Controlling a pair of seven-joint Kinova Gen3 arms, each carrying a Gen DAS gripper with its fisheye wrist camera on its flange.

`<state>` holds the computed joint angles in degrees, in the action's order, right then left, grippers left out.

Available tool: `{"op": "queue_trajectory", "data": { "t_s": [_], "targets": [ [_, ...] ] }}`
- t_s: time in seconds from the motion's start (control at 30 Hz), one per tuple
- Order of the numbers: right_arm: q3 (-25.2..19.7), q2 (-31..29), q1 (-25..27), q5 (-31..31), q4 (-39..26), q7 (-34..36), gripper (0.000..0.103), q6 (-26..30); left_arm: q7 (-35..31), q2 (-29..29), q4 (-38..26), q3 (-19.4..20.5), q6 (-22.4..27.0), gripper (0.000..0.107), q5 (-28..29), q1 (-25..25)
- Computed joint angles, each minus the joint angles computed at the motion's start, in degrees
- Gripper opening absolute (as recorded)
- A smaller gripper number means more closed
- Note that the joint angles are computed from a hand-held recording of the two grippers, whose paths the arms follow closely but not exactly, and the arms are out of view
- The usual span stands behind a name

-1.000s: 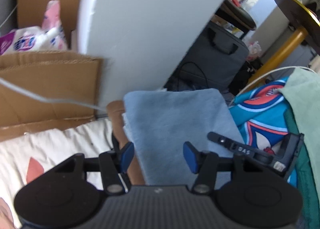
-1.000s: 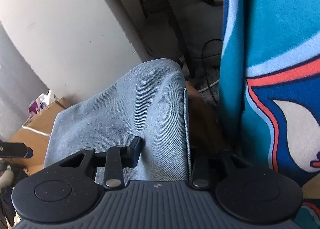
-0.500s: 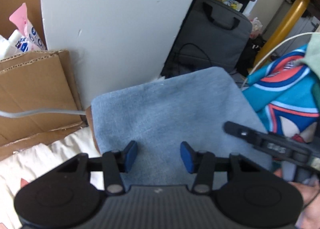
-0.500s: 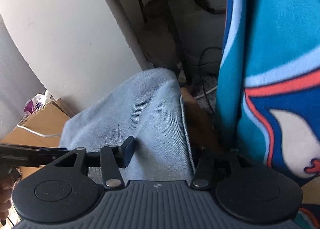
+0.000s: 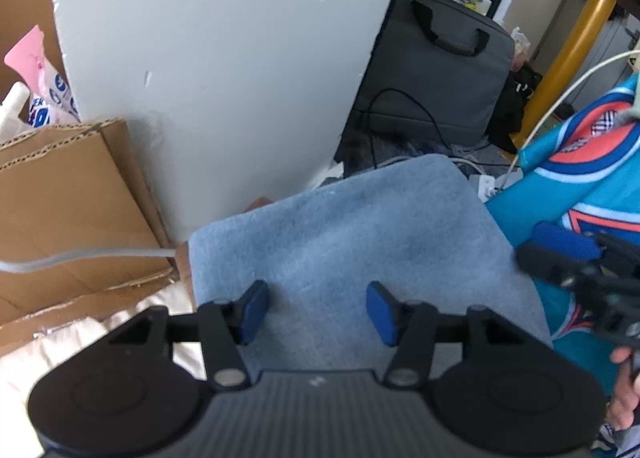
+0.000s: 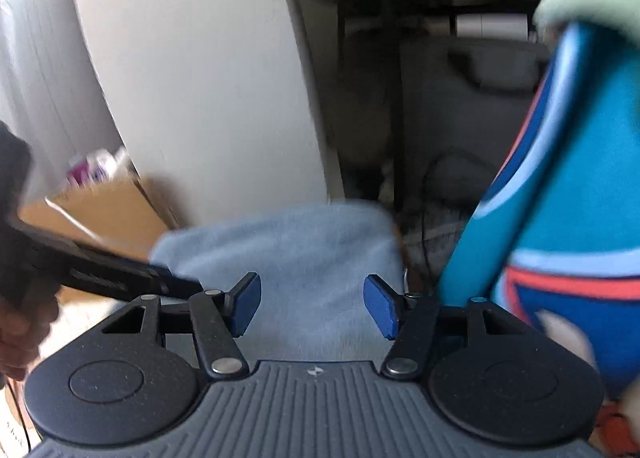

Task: Fold clothes
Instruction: 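Lower the jeans stack onto the pile and open both tools, then press the placed jeans flat with both open tools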

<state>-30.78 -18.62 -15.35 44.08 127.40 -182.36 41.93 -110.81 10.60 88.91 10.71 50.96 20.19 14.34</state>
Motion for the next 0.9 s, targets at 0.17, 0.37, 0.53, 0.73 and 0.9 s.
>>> {"op": "queue_trajectory", "data": {
  "t_s": [0.17,0.37,0.53,0.73,0.9],
  "targets": [
    [3.68,5.84,-1.17,0.21,-0.17,0.64,0.063,-3.21,-2.22,-0.25,0.7,0.11,-0.52,0.06,0.79,-0.56],
    [8.01,9.36,-3.57,3.1,-2.21,-0.6,0.064,-4.31,-3.14,0.13,0.61,-0.02,-0.8,0.061,0.57,-0.52],
    [11.0,12.51,-5.49,6.14,-3.2,-3.59,0.067,-5.26,-3.04,0.16,1.54,-0.02,-2.55,0.061,0.32,-0.25],
    [12.65,11.5,-8.55,3.62,-3.46,-2.5,0.067,-3.73,-1.31,0.2,1.77,0.04,-3.65,0.061,-1.42,0.64],
    [7.6,7.48,-10.0,4.53,-1.42,-8.03,0.067,-0.58,0.27,-1.12,1.11,-0.12,-1.77,0.054,-2.02,0.7]
  ]
}}
